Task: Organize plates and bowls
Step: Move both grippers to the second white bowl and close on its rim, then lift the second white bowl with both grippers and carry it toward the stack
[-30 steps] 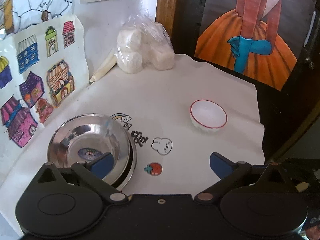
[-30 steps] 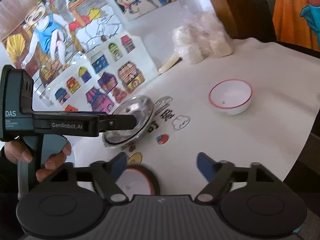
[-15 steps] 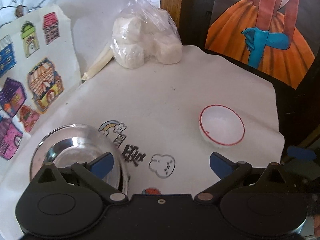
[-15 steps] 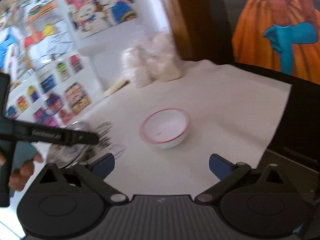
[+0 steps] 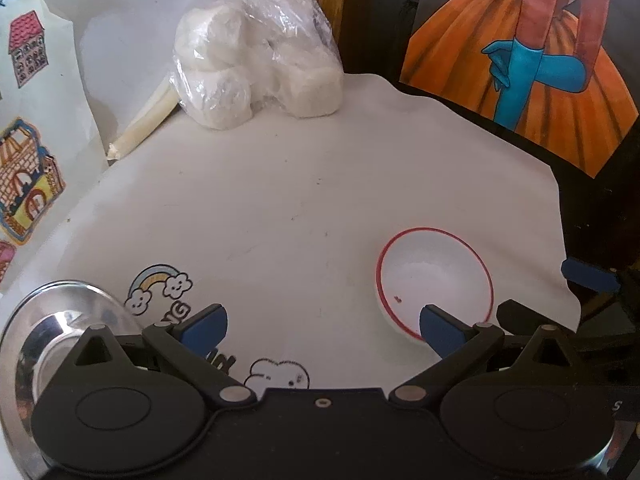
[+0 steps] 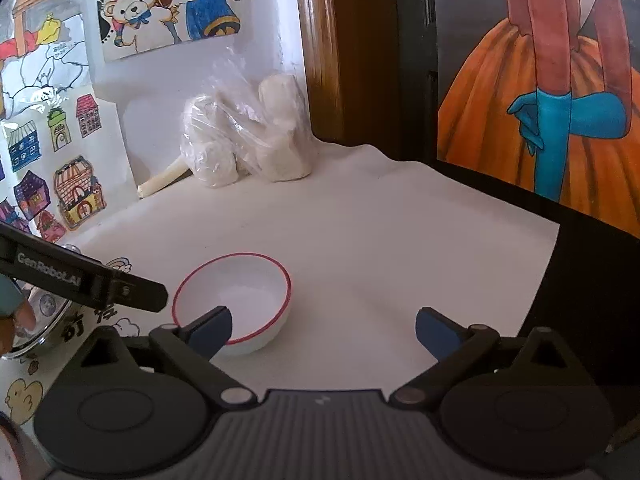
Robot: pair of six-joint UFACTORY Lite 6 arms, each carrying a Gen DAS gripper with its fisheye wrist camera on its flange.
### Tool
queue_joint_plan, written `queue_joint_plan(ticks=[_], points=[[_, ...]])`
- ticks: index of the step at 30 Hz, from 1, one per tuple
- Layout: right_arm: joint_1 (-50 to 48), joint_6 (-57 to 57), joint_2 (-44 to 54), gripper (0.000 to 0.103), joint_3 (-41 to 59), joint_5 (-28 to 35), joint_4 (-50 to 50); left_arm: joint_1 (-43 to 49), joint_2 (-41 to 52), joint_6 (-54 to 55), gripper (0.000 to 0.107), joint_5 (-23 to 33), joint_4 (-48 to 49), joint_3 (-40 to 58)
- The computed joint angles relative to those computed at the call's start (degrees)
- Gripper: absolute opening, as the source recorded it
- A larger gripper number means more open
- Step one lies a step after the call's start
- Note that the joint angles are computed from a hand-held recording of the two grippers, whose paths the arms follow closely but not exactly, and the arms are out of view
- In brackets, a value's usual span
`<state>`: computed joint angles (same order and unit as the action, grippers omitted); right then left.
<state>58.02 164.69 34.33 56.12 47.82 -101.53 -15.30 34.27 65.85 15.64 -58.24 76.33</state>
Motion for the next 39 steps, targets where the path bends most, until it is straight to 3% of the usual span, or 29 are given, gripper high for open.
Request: queue_joint_plan(ticks=[10, 19, 25, 30, 34, 39], points=[[-1.94, -1.82, 3.06, 0.088, 3.03, -0.65, -1.72, 0.17, 4.74, 1.44, 0.102, 1.29, -5.4, 4.4], [-3.0, -0.26, 4.25, 0.079, 4.06, -2.21, -4.64, -0.08, 5.52, 3.73, 0.094, 3.38, -7.36, 5.03], [-3.26, 0.77, 5.25, 0.071, 5.13, -3.07, -6.23, -0.25, 6.35, 4.42, 0.077, 5.59, -7.69, 5.54], [-3.6, 2.79, 6.09, 0.059, 5.87, -3.49, -8.16, 0.01, 7.46, 7.2, 0.046, 7.5, -10.66, 5.45], [-3.41, 5.53, 6.71, 0.045, 5.98, -2.82, -9.81, 0.52, 8.48, 6.75, 0.038, 9.19, -10.48, 6.48], [-3.56, 5.54, 7.07, 0.032, 6.54, -3.37, -10.56, 0.05, 6.98, 10.4, 0.017, 9.38, -12.32, 4.77]])
